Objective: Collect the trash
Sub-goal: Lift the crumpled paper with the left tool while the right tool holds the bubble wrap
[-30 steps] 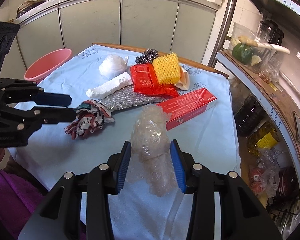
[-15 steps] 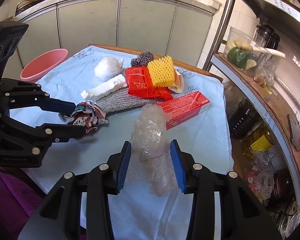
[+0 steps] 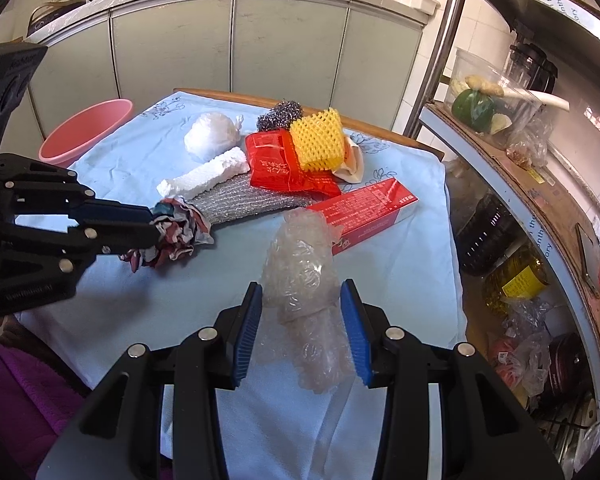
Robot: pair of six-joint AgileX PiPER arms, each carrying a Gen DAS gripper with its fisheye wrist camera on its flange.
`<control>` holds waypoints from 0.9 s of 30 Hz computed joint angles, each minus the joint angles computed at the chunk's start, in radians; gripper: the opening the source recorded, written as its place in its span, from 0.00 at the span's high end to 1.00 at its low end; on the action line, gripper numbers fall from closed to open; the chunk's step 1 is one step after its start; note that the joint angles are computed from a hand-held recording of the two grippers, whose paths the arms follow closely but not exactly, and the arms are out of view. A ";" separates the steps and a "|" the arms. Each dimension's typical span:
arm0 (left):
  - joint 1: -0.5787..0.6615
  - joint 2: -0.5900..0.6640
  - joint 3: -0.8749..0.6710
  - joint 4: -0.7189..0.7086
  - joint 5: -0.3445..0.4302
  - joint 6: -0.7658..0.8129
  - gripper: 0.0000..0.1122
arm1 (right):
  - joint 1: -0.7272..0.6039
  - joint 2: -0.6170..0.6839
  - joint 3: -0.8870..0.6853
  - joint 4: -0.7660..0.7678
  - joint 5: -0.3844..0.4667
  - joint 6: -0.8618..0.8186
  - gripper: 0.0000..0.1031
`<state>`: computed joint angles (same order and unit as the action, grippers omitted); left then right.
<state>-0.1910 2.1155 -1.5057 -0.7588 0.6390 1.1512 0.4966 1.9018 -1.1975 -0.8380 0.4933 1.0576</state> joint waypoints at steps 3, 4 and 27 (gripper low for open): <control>0.030 0.003 -0.016 -0.028 0.033 -0.007 0.99 | -0.001 -0.004 0.003 0.000 -0.006 0.001 0.60; 0.037 0.004 -0.021 -0.033 0.043 -0.014 1.00 | -0.002 -0.006 0.003 0.005 -0.009 -0.003 0.60; 0.026 0.096 -0.128 0.063 0.106 -0.177 0.55 | -0.010 0.006 -0.024 0.101 -0.031 -0.091 0.60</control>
<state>-0.1647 2.2118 -1.6333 -0.6957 0.7452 0.9745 0.4862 1.9080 -1.2213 -0.7372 0.4627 0.9662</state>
